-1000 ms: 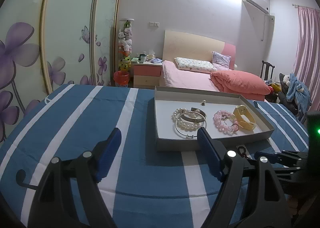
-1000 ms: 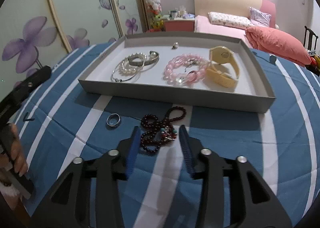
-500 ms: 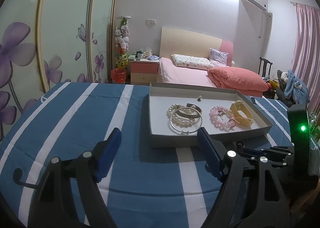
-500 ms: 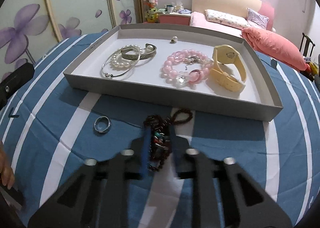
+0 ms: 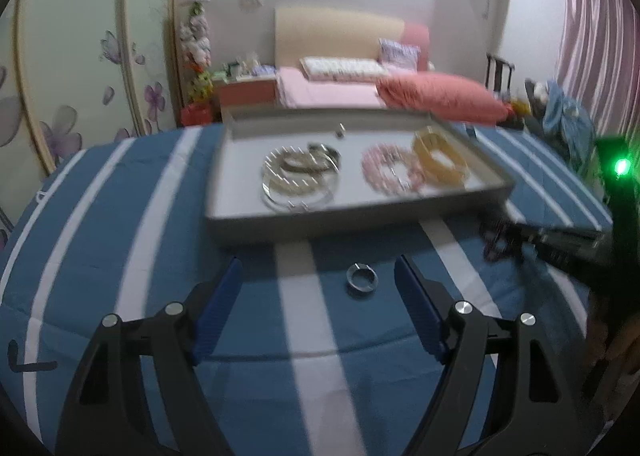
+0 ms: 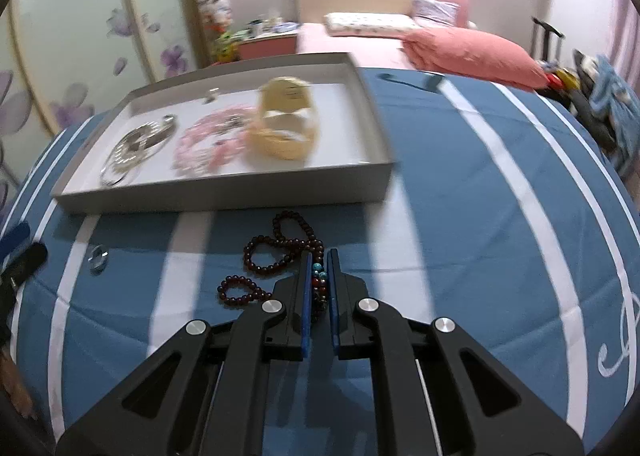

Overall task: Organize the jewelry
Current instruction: 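Grasp the silver ring with the left tool while the right tool holds the necklace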

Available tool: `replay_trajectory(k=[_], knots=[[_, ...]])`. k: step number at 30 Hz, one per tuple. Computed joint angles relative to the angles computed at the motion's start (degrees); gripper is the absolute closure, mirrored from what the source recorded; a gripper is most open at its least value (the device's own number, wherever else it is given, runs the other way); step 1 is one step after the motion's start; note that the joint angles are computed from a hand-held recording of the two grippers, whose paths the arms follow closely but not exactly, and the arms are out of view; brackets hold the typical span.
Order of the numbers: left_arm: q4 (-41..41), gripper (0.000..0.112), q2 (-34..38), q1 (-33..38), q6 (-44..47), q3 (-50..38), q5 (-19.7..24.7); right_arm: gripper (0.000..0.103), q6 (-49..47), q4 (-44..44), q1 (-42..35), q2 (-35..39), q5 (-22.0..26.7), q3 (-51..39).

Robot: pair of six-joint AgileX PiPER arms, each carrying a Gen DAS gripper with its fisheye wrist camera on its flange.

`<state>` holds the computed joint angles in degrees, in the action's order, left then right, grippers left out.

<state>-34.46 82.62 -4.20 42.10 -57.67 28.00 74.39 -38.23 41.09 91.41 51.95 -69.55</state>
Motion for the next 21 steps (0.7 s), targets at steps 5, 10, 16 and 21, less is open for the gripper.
replay_trajectory(k=[5,10,16,21], knots=[[14.3,0.037,3.8,-5.8,-15.1,-2.7,0.5,0.095,0.5,-0.2,-0.3,-1.0,-1.9,1.9],[22.4,0.044,6.4,-8.9,-25.1,-5.4,1.4,0.095,0.2,0.2,-1.1,-2.0,-4.0,3.3],[27.1,0.049,9.1,-10.5,-31.6,-8.1,3.1,0.095,0.4,0.5,-1.1,-2.4,-4.7,3.6],[28.7,0.074,9.5,-10.9,-33.8,-8.7,3.0,0.095,0.4,0.6,-1.1,-2.6,-4.9,3.8]])
